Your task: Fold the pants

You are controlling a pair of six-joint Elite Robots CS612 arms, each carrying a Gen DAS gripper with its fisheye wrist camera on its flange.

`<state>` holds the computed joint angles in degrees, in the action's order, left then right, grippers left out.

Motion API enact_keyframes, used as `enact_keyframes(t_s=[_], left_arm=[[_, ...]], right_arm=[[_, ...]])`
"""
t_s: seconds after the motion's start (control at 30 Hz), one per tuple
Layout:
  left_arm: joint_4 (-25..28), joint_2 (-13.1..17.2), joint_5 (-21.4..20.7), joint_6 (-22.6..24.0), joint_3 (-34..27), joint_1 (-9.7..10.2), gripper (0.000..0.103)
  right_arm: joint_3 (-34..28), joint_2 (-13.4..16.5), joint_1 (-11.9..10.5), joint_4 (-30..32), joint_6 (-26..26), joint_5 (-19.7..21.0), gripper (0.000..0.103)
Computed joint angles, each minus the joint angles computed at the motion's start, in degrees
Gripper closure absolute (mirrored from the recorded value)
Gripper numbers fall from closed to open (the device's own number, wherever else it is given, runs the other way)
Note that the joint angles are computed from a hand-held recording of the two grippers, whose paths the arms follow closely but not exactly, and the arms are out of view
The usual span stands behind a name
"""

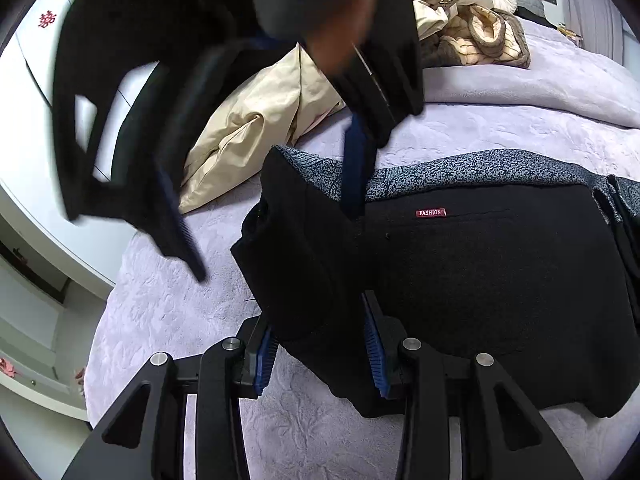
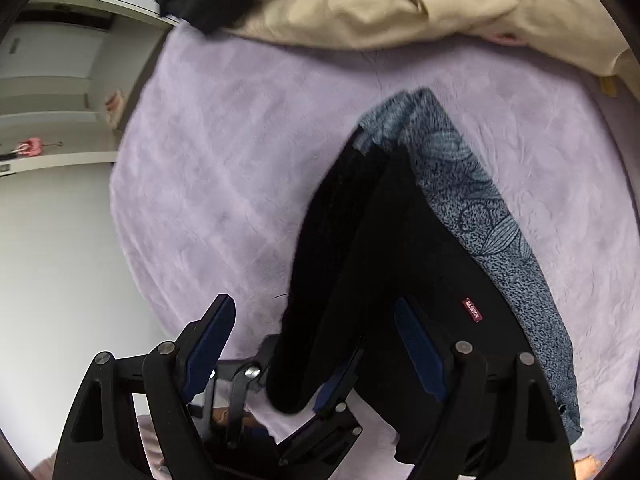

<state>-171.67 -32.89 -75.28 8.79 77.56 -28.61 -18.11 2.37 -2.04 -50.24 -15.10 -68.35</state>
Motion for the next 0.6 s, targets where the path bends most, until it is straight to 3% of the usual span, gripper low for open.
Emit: enact_keyframes(t_s=[0.03, 0.07, 0.1, 0.2, 0.37, 0.6], left_arm=[[0.00, -0.15, -0.18, -0.15, 0.17, 0.01, 0.063], [0.05, -0.16, -1.01, 0.10, 0.04, 0.21, 0.063], [-0.32, -0.27, -1.18, 0.67, 0.09, 0.11, 0.063], [-2.65, -1.29, -0.78, 2.84, 1.33, -0.51, 0.063], [-6.99, -3.87, -2.11, 5.46, 3.79, -1.97, 0.063], [-13.59, -7.72, -6.27, 10.62, 7.08, -5.27, 0.063]], right_arm=[[-0.91, 0.60, -0.20, 1.05, -0.21, 0.71, 0.054], [-2.12, 1.34, -0.60, 2.59, -0.45, 2.46, 0.079], [-5.54, 3.02, -1.11, 4.03, 0.51, 4.31, 0.088], [-16.74, 7.90, -2.35, 6.32, -0.92, 7.20, 0.088], [-32.68, 14.58, -6.45, 10.55, 0.92, 17.52, 0.088], [-54.73, 24.04, -14.01, 10.52, 10.22, 30.44, 0.088]])
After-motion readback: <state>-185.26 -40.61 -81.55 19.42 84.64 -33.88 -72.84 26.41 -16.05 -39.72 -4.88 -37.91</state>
